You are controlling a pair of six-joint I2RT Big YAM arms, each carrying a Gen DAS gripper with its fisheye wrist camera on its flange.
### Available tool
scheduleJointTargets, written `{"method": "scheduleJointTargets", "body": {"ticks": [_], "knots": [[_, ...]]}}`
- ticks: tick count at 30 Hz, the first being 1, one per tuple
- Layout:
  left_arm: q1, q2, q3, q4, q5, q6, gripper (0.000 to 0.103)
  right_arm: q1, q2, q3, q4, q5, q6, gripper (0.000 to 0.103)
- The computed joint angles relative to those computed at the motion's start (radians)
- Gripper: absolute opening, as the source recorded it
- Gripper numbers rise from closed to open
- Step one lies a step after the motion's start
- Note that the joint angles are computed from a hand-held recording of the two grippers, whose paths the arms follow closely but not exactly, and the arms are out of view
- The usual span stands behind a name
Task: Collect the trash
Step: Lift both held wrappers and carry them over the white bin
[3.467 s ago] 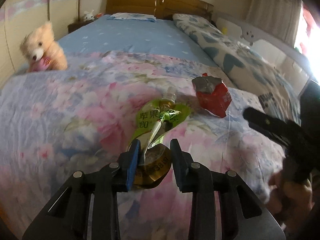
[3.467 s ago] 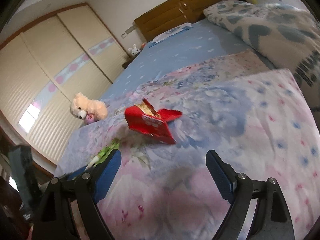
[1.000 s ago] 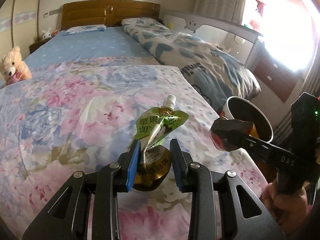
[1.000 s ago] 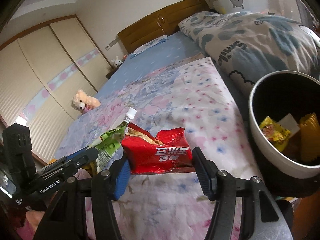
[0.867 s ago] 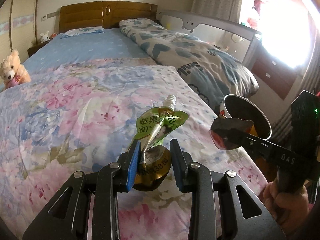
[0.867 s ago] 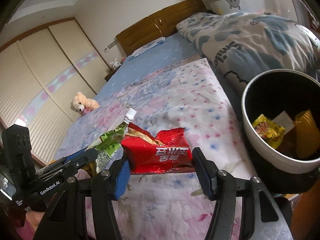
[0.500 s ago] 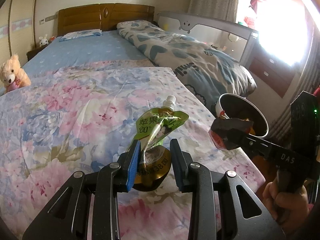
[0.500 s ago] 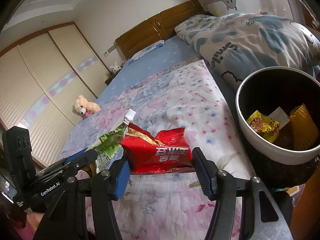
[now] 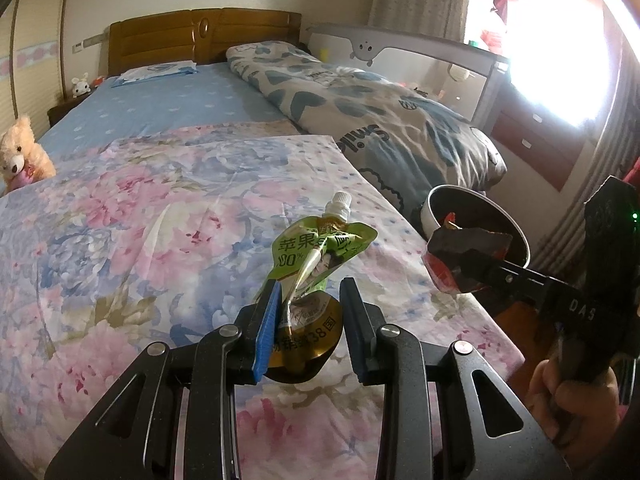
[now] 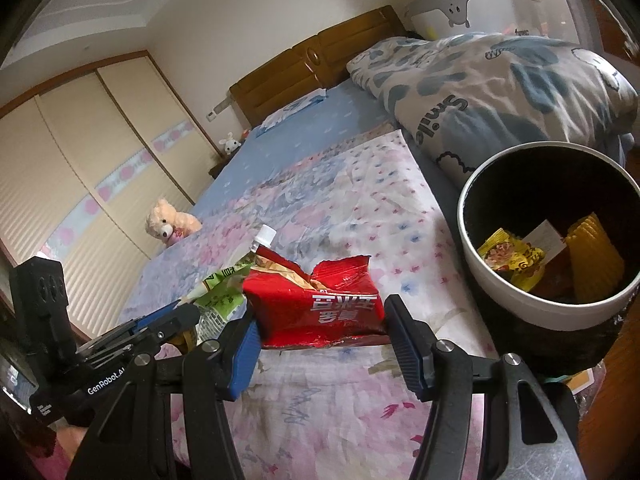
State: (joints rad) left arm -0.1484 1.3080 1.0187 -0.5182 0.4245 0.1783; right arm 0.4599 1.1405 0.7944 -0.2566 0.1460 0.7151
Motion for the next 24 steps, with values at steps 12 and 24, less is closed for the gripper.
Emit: {"method": "scheduleJointTargets", "body": {"ticks": [12,24], "knots": [[-0.046,-0.001,0.007,-0.015,0.012,0.011,0.029,-0.019,-0.057,-0.025,-0.029,0.021,0.009,0.06],[-0.097,0.006,0.023,-0.02,0.019,0.03,0.029,-0.049,-0.108,-0.05,-0.055,0.035,0.025,0.06]]}}
